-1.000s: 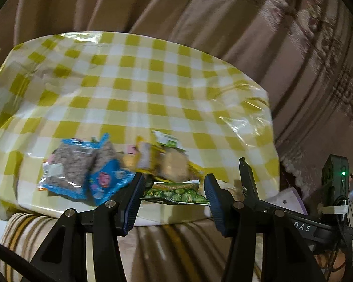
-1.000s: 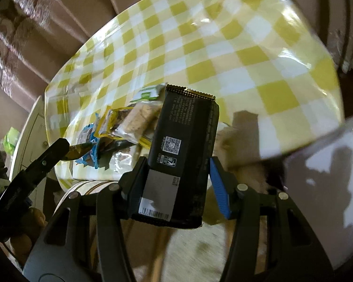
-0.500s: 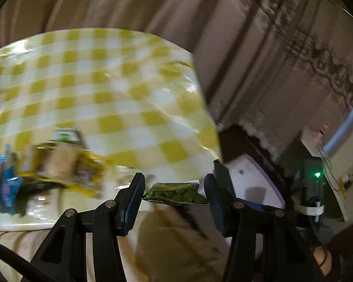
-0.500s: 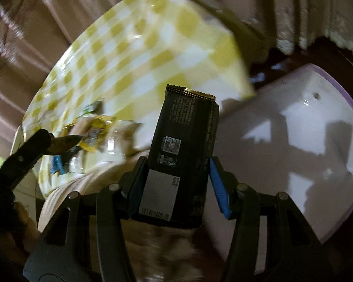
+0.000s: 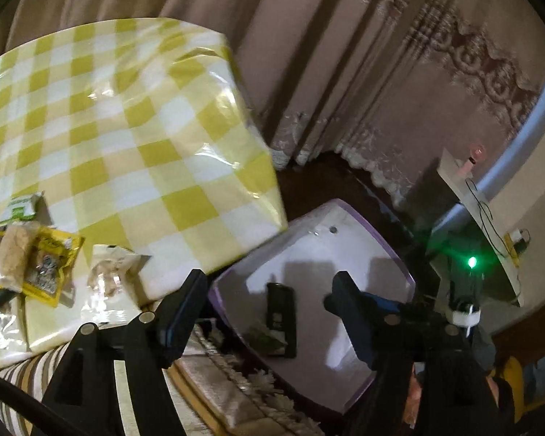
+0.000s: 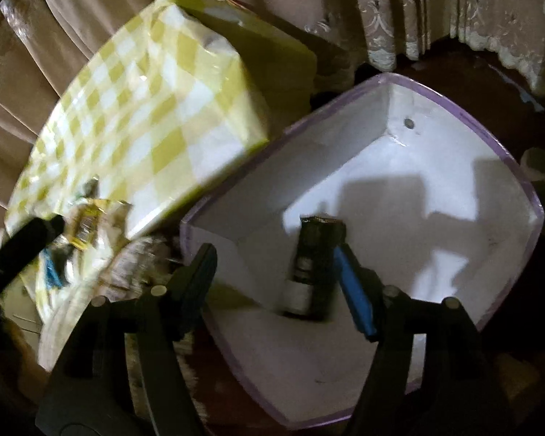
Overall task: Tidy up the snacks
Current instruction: 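Carry both packets to the white box and open both tools to drop them, then move both tools back over the snack pile on the table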
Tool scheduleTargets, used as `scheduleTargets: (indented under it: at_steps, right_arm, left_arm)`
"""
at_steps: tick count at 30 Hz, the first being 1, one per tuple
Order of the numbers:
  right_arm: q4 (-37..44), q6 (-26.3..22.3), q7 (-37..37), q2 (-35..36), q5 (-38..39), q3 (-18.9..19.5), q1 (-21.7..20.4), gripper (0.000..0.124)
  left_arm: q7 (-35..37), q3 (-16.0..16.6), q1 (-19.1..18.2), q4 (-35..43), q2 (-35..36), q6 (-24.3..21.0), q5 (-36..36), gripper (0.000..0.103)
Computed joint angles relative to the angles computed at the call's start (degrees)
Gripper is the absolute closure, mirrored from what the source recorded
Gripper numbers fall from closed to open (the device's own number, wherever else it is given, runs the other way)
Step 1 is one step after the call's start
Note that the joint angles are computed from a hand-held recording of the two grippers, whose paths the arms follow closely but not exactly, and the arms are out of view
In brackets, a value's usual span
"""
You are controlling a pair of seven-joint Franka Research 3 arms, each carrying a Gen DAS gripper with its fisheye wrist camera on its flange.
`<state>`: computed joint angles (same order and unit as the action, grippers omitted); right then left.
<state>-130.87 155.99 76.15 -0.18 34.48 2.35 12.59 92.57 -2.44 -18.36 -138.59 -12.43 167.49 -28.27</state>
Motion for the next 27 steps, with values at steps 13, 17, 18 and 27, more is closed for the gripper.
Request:
scheduleTargets:
  at_steps: [13, 17, 18, 27]
  right_arm:
    - [5.15, -18.41, -10.47, 9.41, -1.93, 1.98, -1.4, 0.071]
    - [6.57, -19.62, -12.23, 9.98, -0.16, 1.73, -1.3, 0.076]
    - [6.54, -19.3, -12.37, 9.88, 0.09, 1.72, -1.18, 0.076]
    - [3.22, -6.52, -0.4, 4.39, -13.72, 0.07, 1.48, 0.056]
  left_arm:
    - [-14.1, 1.97, 5.66, -12.62, -12.68, 1.25, 10.26, 0.029]
    - [-18.81, 2.38, 8.3, -16.87, -17.51, 1.55, 14.37, 0.028]
    - [-19.85, 2.41, 8.78, -17.71, -18.4, 1.77, 15.29, 0.028]
    - [-27.78, 2.41, 15.15, -25.26, -26.65, 4.41, 23.58, 0.02]
